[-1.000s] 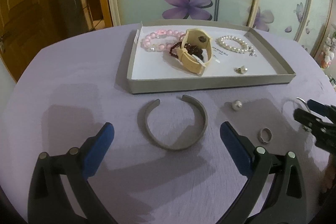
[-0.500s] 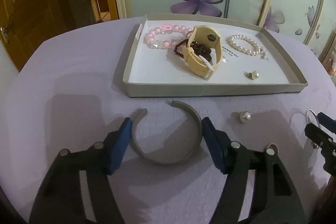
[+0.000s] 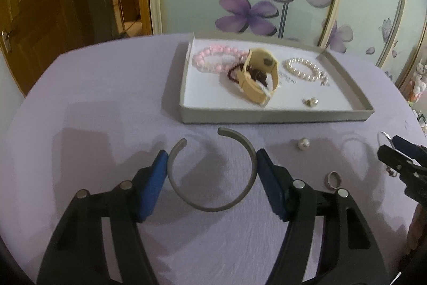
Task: Organize jewelry
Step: 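Grasp the silver cuff bangle with the left tool while the right tool grasps the hinged bangle, then carry both bangles into the tray and open both tools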
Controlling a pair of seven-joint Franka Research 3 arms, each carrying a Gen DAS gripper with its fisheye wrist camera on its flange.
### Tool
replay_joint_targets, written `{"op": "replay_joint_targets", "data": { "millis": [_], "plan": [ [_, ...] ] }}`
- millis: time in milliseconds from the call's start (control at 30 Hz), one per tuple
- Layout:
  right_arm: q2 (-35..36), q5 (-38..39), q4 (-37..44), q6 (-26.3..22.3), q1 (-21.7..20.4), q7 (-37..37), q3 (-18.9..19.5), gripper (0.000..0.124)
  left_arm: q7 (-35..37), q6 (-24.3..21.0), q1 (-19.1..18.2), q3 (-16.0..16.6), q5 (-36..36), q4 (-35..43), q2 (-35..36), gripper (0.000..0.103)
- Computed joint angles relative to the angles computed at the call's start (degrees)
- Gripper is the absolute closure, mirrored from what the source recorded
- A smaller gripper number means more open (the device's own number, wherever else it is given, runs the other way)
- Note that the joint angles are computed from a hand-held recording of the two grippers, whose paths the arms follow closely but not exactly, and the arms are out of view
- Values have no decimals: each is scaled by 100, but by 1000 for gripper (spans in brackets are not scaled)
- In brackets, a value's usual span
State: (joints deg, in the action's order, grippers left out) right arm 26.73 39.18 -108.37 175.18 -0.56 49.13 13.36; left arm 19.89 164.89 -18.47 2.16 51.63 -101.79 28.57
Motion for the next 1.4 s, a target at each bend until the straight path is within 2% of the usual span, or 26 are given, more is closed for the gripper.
{"op": "replay_joint_targets", "data": {
  "millis": [167,467,667,767,933,1100,1233,1400],
  "plan": [
    [-63,35,-14,72,-21,-85,102,49,-577,311,-158,268,619,-199,-250,36],
    [-28,-39,236,224,62,-26,102,49,-1505,717,-87,366,1610,-255,-444,36],
    [348,-371,942,281,266,331,-76,49,-1862,888,59,319,2026,-84,-425,36],
    [707,-662,1537,118,516,765,-363,49,-1968,960,116,303,2170,42,-379,36],
    [1299,-1090,2426,-216,751,1384,-652,49,-1850,1054,204,285,2156,352,-216,36],
    [1853,-1453,3232,-668,859,1884,-830,49,-1443,1121,243,298,1798,656,0,36],
    [2169,-1721,3673,-949,930,2170,-949,49,-781,1149,305,231,1201,926,236,37],
    [2457,-1911,4053,-1194,921,2384,-963,48,107,1137,490,-1,340,1195,505,36]
  ]
}}
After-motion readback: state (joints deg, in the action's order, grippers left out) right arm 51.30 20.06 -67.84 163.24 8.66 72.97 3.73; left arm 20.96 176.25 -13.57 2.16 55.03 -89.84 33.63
